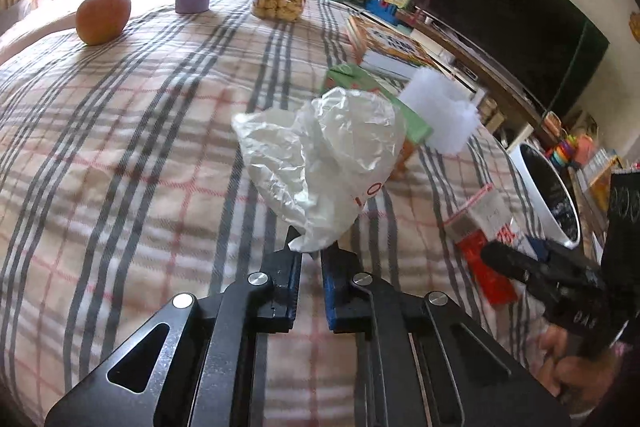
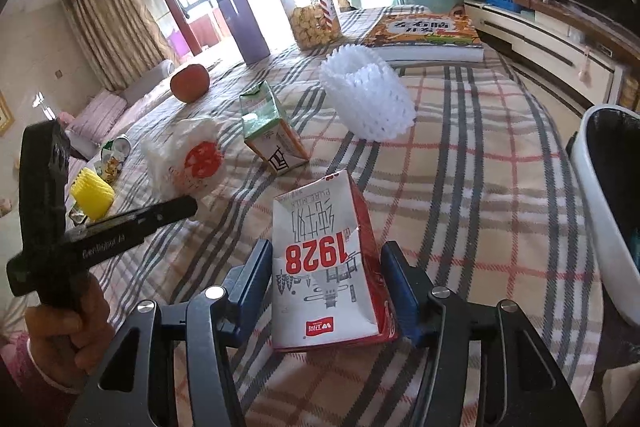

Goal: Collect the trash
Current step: 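Carry the white plastic bag and red-and-white carton over the trash bin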

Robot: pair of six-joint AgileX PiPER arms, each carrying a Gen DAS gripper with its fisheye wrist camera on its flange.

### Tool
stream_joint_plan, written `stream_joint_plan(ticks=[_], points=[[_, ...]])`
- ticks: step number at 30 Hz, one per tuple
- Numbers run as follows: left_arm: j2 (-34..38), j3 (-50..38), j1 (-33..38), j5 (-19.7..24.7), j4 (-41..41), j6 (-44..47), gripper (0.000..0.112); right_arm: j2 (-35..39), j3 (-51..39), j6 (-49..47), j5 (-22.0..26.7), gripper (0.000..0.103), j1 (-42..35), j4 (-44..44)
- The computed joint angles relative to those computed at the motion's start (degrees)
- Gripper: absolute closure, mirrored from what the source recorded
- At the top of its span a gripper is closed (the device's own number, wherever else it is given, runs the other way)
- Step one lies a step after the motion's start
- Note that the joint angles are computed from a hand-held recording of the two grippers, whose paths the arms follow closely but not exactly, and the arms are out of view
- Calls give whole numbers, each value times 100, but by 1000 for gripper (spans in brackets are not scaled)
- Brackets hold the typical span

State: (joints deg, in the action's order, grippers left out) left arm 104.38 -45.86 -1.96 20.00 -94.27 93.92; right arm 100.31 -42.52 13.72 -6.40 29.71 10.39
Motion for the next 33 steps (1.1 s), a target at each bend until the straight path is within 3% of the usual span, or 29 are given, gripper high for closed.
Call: stream_joint_plan(ticks=[8,18,25,33], points=[[-556,592,-133,-15,119,-27,104,-480,367,-893,-101,46,37,934],[-909,884,-639,-180,194,-152,104,-1000,853,-1265,-220,46,10,1415],[-1092,931,-1255,-448,257,-355,104,-1457,1233,-1102,-242,46,-173,1236],[-1135,789,-1917,-744,783,-1074,104,-1923,1672,-265,-282,46,-549,341]])
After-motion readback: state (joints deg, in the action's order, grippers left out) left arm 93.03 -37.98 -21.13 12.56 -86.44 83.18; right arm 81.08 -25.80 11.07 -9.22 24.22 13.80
